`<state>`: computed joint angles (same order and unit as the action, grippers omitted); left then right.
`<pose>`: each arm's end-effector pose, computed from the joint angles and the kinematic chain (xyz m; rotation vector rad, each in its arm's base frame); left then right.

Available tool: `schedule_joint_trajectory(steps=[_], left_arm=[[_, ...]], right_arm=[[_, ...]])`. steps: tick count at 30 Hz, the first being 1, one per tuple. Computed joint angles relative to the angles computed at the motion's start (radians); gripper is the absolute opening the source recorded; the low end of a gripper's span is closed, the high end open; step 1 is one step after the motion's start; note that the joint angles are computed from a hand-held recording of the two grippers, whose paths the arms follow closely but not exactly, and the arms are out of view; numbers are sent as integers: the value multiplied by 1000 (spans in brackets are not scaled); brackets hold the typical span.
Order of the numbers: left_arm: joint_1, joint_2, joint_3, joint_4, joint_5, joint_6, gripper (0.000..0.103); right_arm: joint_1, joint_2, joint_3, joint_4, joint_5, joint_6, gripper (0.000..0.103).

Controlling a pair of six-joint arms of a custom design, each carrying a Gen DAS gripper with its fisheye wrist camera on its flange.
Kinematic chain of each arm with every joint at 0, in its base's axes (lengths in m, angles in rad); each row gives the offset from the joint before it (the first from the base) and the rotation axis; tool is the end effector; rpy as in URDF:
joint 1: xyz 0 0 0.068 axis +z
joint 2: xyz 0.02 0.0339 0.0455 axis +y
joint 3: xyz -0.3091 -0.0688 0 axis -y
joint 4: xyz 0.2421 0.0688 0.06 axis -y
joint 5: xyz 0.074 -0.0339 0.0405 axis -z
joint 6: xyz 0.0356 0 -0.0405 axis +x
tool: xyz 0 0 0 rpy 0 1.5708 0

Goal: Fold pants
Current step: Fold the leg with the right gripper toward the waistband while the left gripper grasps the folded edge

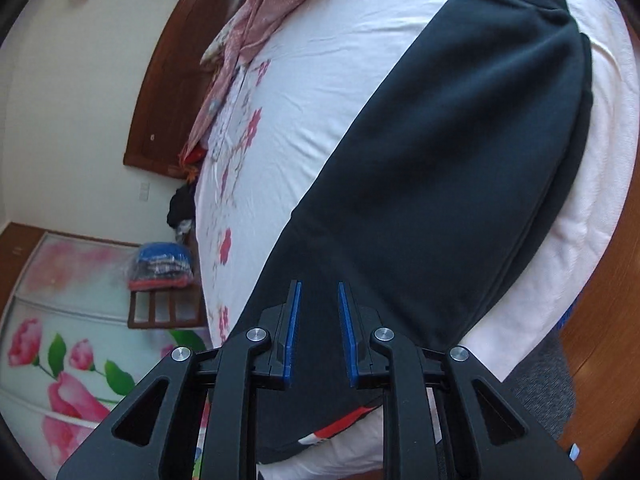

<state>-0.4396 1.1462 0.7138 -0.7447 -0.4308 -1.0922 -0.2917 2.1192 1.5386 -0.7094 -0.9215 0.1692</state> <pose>0.1678 -0.0625 0.2500 -0.9281 2.3936 0.0499 0.4324 -0.1002 0.2029 0.4075 2.5186 1.2390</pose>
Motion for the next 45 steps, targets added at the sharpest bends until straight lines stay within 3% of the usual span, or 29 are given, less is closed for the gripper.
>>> schedule_joint_trajectory(steps=[5, 7, 10, 13, 15, 16, 17, 18, 19, 21, 25, 29, 32, 36, 38, 39, 40, 41, 43, 44, 45], left_arm=[[331, -186, -173, 190, 267, 303, 96], [406, -144, -225, 292, 368, 390, 96], [454, 2, -263, 417, 470, 417, 94], [441, 94, -272, 490, 496, 406, 87], [467, 136, -293, 567, 561, 412, 72], [484, 179, -294, 596, 599, 417, 58], [463, 210, -293, 603, 579, 391, 41], [458, 225, -296, 610, 554, 371, 37], [460, 226, -306, 628, 554, 357, 25], [444, 190, -304, 607, 532, 299, 19], [288, 150, -199, 449, 335, 292, 11], [251, 136, -124, 398, 220, 320, 10], [282, 99, -88, 375, 216, 394, 10], [381, 114, -108, 397, 233, 524, 10], [456, 197, -143, 444, 329, 596, 12], [489, 230, -154, 447, 393, 625, 13], [498, 253, -177, 464, 393, 620, 26], [498, 264, -191, 451, 369, 585, 50], [518, 223, -211, 418, 360, 539, 63], [514, 160, -230, 388, 335, 506, 63], [472, 109, -214, 307, 246, 459, 63]], right_arm=[[76, -67, -41, -10, 25, -12, 18], [105, -74, -34, -21, 34, -22, 18], [139, -97, -45, -25, 39, -23, 18], [163, -103, -23, -48, 48, -44, 18], [180, -113, -21, -52, 54, -51, 18], [185, -114, -20, -52, 46, -49, 18], [189, -114, -21, -51, 37, -46, 18], [195, -114, -19, -51, 39, -41, 18], [198, -112, -14, -54, 31, -42, 18], [211, -105, -2, -70, 25, -45, 18], [224, -96, 5, -94, 33, -72, 18], [228, -90, -1, -99, 21, -80, 18], [232, -86, -6, -111, 16, -93, 18], [252, -83, -23, -124, 10, -124, 18], [261, -79, -41, -138, 14, -139, 19], [263, -82, -56, -142, 16, -145, 44], [261, -94, -82, -130, 23, -136, 57], [255, -101, -105, -131, 5, -142, 62], [239, -105, -138, -175, -49, -188, 62], [241, -105, -141, -209, -28, -202, 62], [243, -107, -151, -232, -30, -223, 62]])
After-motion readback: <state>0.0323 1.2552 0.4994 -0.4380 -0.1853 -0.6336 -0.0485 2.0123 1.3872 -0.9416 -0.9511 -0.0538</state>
